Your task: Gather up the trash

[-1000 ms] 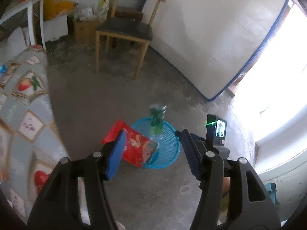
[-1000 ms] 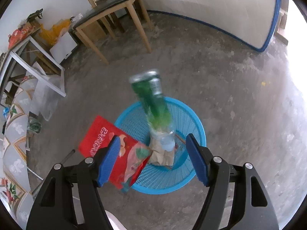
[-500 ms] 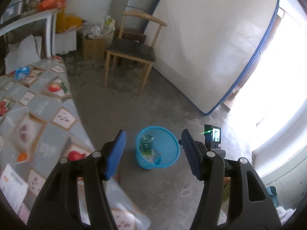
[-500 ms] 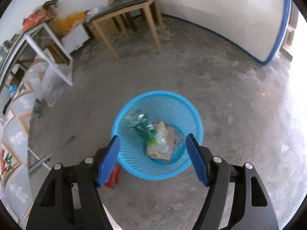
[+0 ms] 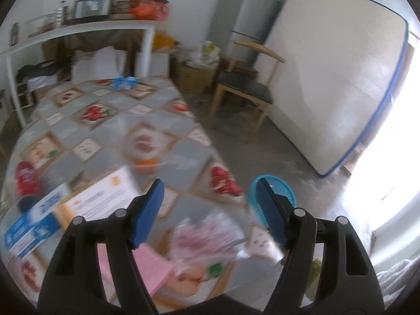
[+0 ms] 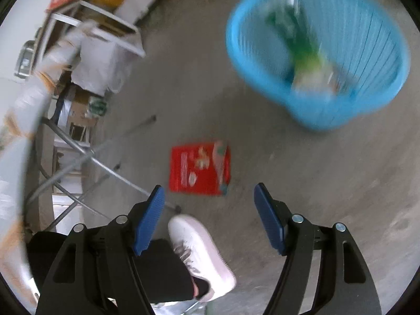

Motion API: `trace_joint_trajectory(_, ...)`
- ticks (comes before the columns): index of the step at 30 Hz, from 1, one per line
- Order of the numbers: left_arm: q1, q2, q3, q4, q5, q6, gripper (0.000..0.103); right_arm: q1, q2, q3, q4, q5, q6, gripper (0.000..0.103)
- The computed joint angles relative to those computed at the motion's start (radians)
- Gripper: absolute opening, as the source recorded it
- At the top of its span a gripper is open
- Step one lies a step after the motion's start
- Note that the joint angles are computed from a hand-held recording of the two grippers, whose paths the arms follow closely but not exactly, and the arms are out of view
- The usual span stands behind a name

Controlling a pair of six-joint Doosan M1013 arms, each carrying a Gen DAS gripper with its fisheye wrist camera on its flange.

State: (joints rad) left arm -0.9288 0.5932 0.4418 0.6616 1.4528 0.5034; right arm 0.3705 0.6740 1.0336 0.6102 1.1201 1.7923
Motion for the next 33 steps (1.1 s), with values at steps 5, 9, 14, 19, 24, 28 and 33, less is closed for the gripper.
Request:
trace_joint_trajectory(5,-0.029,-0.041,0.046,0.116,0.055,-0.041,0.069,0.027,0.105,-0.048,0.031,0.014,0.066,0.065)
trace_joint_trajectory(9,-0.036,-0.043,0.035,0.172,0.086,-0.044,0.069,0.054,0.220,-0.189,-0.056,0.090,0.146,0.057)
trace_joint_trajectory(14,-0.030,-0.056,0.052,0.173,0.089,-0.073,0.069,0.094,0.343,-0.385,-0.195,0.219,0.201,0.046)
trace_joint_trajectory(19,-0.023,-0.066,0.070,0.160,0.107,-0.094,0.069,0.130,0.424,-0.533,-0.352,0.342,0.208,0.035)
trace_joint_trajectory(24,-0.016,-0.073,0.089,0.151,0.124,-0.119,0.068,0.157,0.472,-0.630,-0.440,0.395,0.178,0.031)
trace_joint_trajectory(28,-0.011,-0.081,0.102,0.142,0.129,-0.135,0.065,0.188,0.525,-0.745,-0.548,0.477,0.129,0.021)
trace_joint_trajectory(33,-0.014,-0.086,0.108,0.157,0.118,-0.144,0.060,0.215,0.578,-0.860,-0.643,0.553,0.112,0.006)
